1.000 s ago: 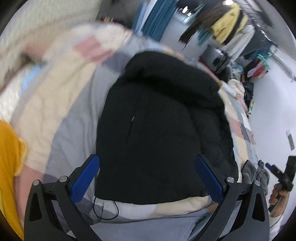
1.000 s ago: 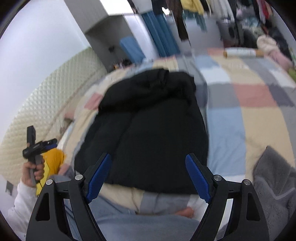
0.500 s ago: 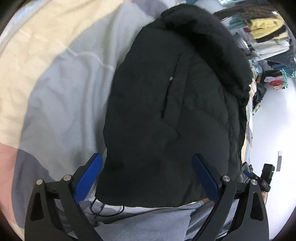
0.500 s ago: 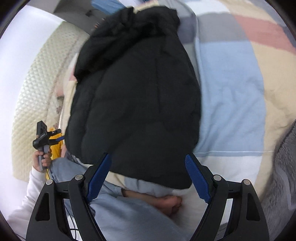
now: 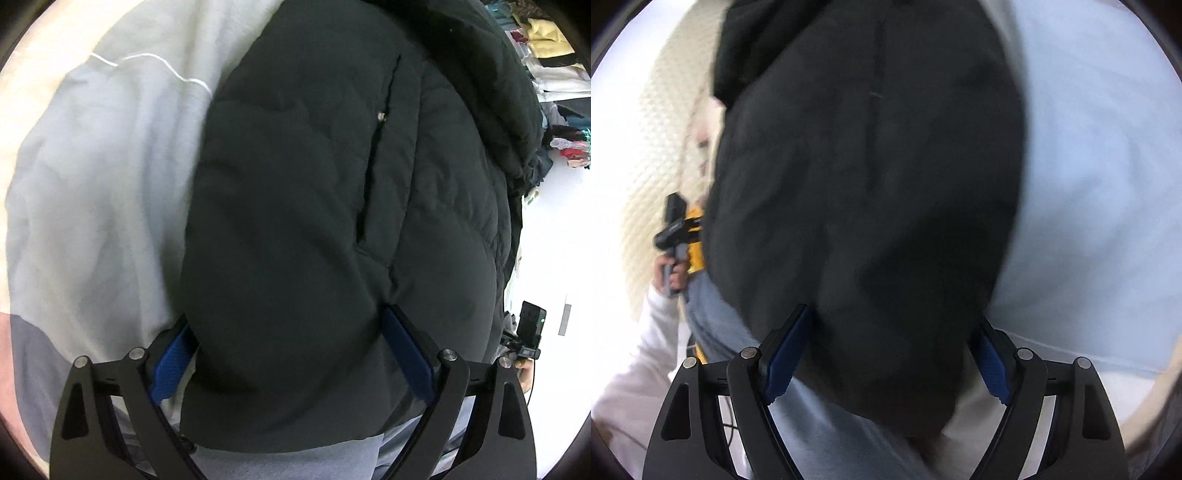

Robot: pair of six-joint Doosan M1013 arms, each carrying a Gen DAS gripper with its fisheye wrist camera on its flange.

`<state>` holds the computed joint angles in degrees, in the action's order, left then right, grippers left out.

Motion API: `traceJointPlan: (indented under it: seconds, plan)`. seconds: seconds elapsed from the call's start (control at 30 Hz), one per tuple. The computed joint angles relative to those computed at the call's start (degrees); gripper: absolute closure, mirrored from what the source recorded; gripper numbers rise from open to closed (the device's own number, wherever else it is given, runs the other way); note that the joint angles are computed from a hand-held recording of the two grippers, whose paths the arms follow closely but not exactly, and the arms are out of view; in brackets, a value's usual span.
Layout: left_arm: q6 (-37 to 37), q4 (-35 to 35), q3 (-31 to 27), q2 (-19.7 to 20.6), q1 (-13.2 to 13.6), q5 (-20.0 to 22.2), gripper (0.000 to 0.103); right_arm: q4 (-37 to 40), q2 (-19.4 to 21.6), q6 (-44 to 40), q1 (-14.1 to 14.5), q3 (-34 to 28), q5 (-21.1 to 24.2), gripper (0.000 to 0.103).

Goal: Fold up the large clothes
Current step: 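Lower both grippers onto the jacket hem edge and close them, then lift the hem with both grippers and fold it toward the hood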

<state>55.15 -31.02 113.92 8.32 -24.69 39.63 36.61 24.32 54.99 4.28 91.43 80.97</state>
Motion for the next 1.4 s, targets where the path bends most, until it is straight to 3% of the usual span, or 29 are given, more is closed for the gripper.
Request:
traceJointPlan:
  seconds: [0.07,0.17,0.27,0.4,0.5,0.53,0.57,0.6,0.67,0.7,0.73,0.9,1.1,1.27,1.4]
  plan:
    - [2.53,-2.26,0.38,-0.13,0.11,-0.97,0.014,3.18,-0.34,-4.19,-0.01,-0.08,1.87,0.022]
    - [5.58,-4.24,0.70,-0.53,0.03,-1.87,0.020,1.69,-0.62,-6.01,0.75,0.00,1.53,0.022]
    - [7.86,-5.30,0.48,-0.34,-0.04,-1.43,0.020,-0.92,1.16,-1.54,1.03,-0.83,2.71,0.022]
    - [6.48,-3.75,-0.62,0.64,-0.65,-0.56,0.022,-3.24,1.51,-3.21,2.82,-1.73,2.32,0.024]
    - [7.95,-3.84,-1.83,1.19,-1.06,0.02,0.033,-3.33,-0.06,-6.68,4.34,-1.36,-0.11,0.051]
    - [9.33,-4.49,-2.21,1.26,-1.20,-0.22,0.044,-3.08,-0.31,-7.46,4.78,-1.12,-1.44,0.069]
    - [11.48,-5.83,-2.09,0.86,-1.21,-0.95,0.059,-3.14,-1.12,-8.51,5.21,-0.61,-3.34,0.076]
    - [12.33,-6.56,-2.06,0.60,-1.22,-1.36,0.064,-3.12,-1.46,-9.46,5.38,-0.06,-4.80,0.085]
    - [12.03,-6.87,-1.91,-0.48,-1.33,-2.58,0.083,-2.14,-2.57,-10.53,5.42,0.64,-7.65,0.093]
    - [11.75,-6.74,-1.86,-1.13,-1.38,-3.07,0.086,-1.58,-3.04,-9.74,5.31,0.46,-8.06,0.094]
    - [11.42,-6.04,-2.12,-1.87,-1.50,-3.29,0.090,-3.80,-2.88,-6.65,5.47,-0.48,-5.48,0.095]
    - [7.58,0.93,-4.05,-5.61,-2.58,-3.96,0.095,1.71,-7.17,-8.04,4.15,0.52,-10.22,0.096]
    - [-0.19,11.39,-4.71,-10.47,-5.83,-4.82,0.096,4.90,-12.02,-9.25,1.96,2.45,-13.11,0.097]
    - [-9.50,20.07,-3.23,-14.93,-10.24,-5.94,0.096,7.54,-15.83,-10.73,-0.48,4.38,-13.99,0.098]
    - [-21.00,28.60,-2.06,-17.74,-14.59,-6.81,0.096,10.37,-19.79,-11.90,-2.45,7.41,-14.54,0.098]
